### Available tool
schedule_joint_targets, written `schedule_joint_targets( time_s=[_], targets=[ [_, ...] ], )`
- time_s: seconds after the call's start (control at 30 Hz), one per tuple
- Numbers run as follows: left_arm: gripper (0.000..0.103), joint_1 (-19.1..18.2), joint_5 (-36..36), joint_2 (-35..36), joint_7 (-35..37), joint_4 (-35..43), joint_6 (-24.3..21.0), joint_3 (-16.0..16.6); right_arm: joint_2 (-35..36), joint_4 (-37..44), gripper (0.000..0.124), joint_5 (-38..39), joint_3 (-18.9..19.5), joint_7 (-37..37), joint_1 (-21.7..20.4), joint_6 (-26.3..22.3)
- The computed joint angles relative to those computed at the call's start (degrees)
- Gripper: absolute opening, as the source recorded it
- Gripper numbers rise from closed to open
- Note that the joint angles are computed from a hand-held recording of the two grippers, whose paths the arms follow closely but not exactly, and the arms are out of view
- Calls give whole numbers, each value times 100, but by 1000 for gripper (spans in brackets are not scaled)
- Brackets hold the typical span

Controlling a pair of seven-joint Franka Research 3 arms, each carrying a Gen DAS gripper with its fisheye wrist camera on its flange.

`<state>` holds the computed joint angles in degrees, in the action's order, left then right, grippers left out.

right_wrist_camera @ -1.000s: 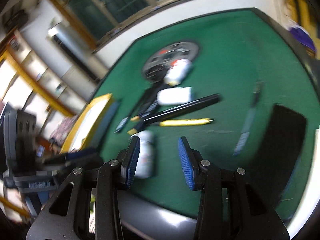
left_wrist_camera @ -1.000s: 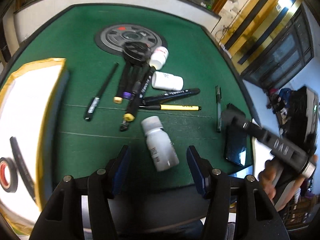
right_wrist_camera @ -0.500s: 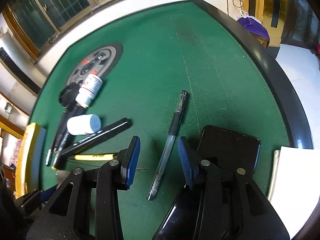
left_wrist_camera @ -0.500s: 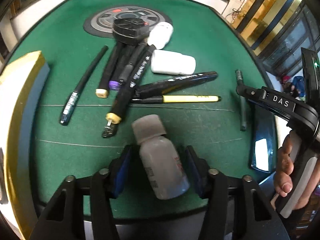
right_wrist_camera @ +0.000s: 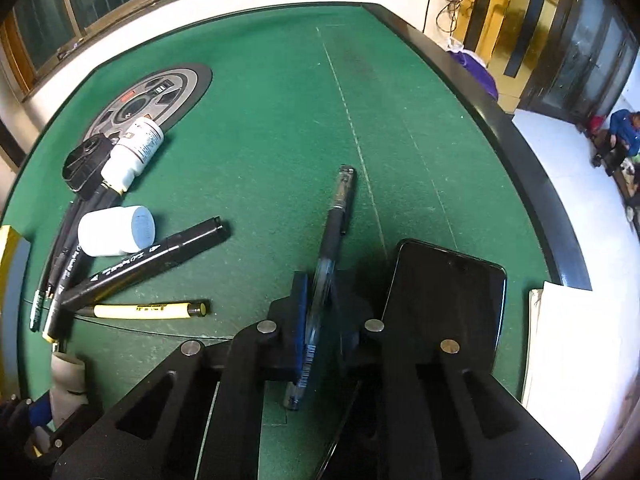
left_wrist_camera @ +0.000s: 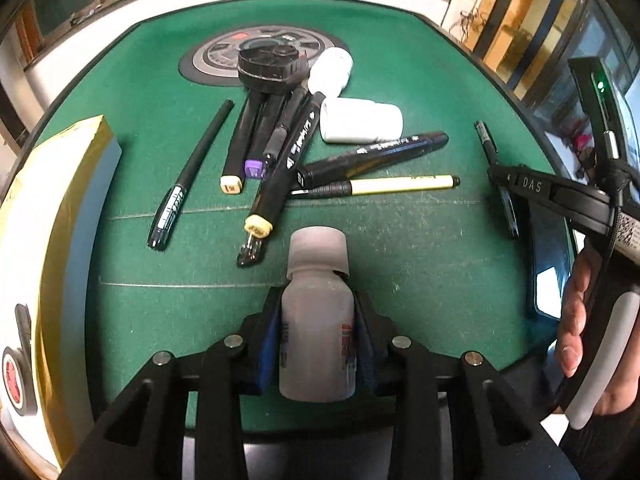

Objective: Organize rigid objects
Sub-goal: 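Carry bottle and pen into the white tray and open both grippers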

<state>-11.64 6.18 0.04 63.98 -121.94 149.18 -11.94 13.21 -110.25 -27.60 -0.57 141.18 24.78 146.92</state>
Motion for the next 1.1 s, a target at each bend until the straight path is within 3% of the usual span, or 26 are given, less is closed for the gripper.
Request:
schedule_joint_targets(
  time_s=[0.07, 0.17, 0.27, 0.37, 0.53, 0.67, 0.77, 0.83, 1.0, 1.1],
  targets=[
    [34, 10, -238, -89, 103, -125, 100, 12, -24, -34, 8, 105, 13, 35, -29, 56],
    [34, -31, -1418, -418, 801, -556, 412, 103, -307, -561, 8, 1625, 385, -861, -395, 979],
    [34, -177, -2319, -817, 1312, -981, 647, 276, -588, -941, 8, 2294, 527, -1292, -351, 1538],
    [34, -333, -2986, -1341, 1678, -1362, 727, 513, -841, -1229, 8, 3931, 956, -2647, -437, 1989],
    [34, -456, -3339, -2284, 1668, -1924, 745, 954, -1063, -1053, 8, 6907, 1415, -5531, -240, 1924],
    [34, -183, -2912, -2838, 1267, -2179, 647, 1105, -895, -580, 8, 8205, 1494, -7068, 121, 1552],
    [34, 195, -2417, -3113, 910, -2310, 596, 1168, -573, -118, 8, 8493, 1565, -7534, 357, 1315],
    [34, 424, -2099, -3196, 769, -2376, 620, 1248, -211, 339, 8, 8195, 1587, -7453, 523, 1180],
    [34, 654, -1779, -2859, 820, -2229, 565, 1621, 654, 1400, 8, 7016, 1589, -6710, 917, 906],
    [34, 739, -1816, -2516, 1095, -2019, 364, 1774, 1202, 2057, 9, 5924, 1301, -5788, 1294, 736]
  ],
)
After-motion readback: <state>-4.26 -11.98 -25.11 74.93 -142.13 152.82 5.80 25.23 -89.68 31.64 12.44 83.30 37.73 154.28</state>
